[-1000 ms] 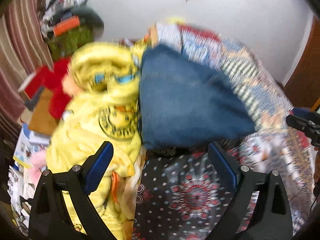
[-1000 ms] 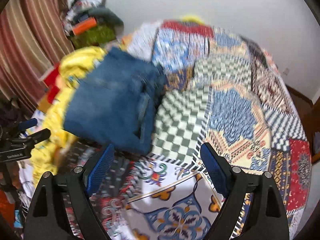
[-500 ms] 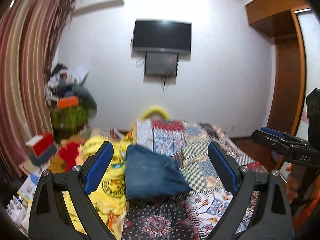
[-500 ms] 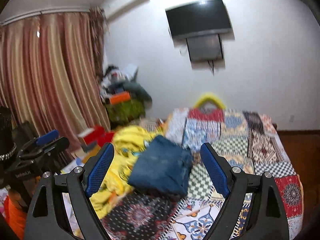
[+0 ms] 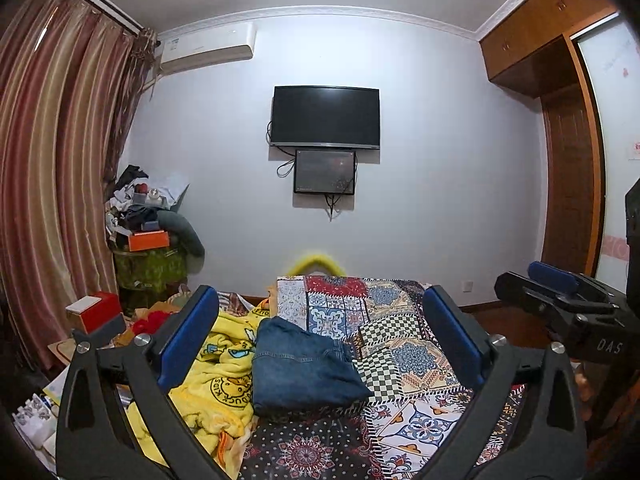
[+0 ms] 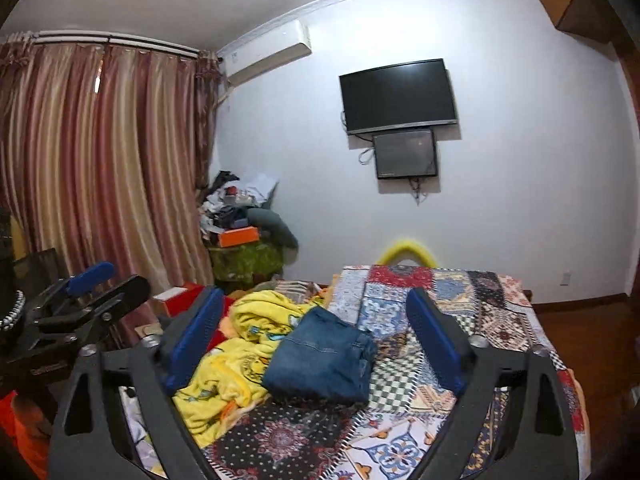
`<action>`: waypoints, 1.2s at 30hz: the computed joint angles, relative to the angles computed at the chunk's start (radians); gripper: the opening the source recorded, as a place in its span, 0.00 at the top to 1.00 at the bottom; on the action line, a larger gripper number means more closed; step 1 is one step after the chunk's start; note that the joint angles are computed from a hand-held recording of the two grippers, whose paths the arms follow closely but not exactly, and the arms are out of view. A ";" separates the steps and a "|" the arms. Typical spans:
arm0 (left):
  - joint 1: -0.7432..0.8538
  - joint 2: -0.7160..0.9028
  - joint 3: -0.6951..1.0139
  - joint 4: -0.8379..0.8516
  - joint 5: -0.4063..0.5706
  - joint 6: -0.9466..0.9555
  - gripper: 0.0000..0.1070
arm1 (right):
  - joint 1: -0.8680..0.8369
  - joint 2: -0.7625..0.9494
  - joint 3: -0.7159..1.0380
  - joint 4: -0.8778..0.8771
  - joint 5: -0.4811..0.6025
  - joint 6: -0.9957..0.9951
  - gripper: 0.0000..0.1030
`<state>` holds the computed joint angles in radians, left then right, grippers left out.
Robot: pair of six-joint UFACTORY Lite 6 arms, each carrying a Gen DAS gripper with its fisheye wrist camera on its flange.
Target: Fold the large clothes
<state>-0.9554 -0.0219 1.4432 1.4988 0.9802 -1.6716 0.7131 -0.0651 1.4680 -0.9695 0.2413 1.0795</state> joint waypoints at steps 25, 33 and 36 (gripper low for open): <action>0.017 0.008 -0.040 -0.011 -0.019 -0.037 0.04 | 0.027 -0.019 -0.025 -0.174 0.112 0.171 0.00; 0.027 0.011 -0.039 -0.011 -0.028 -0.042 0.04 | 0.029 -0.016 -0.013 -0.124 0.117 0.121 0.00; 0.031 0.016 -0.039 -0.009 -0.033 -0.047 0.04 | 0.032 -0.013 -0.008 -0.110 0.122 0.104 0.00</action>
<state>-0.9240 -0.0057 1.4042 1.4895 0.9476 -1.7186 0.7451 -0.0782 1.4604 -1.0796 0.3638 1.1839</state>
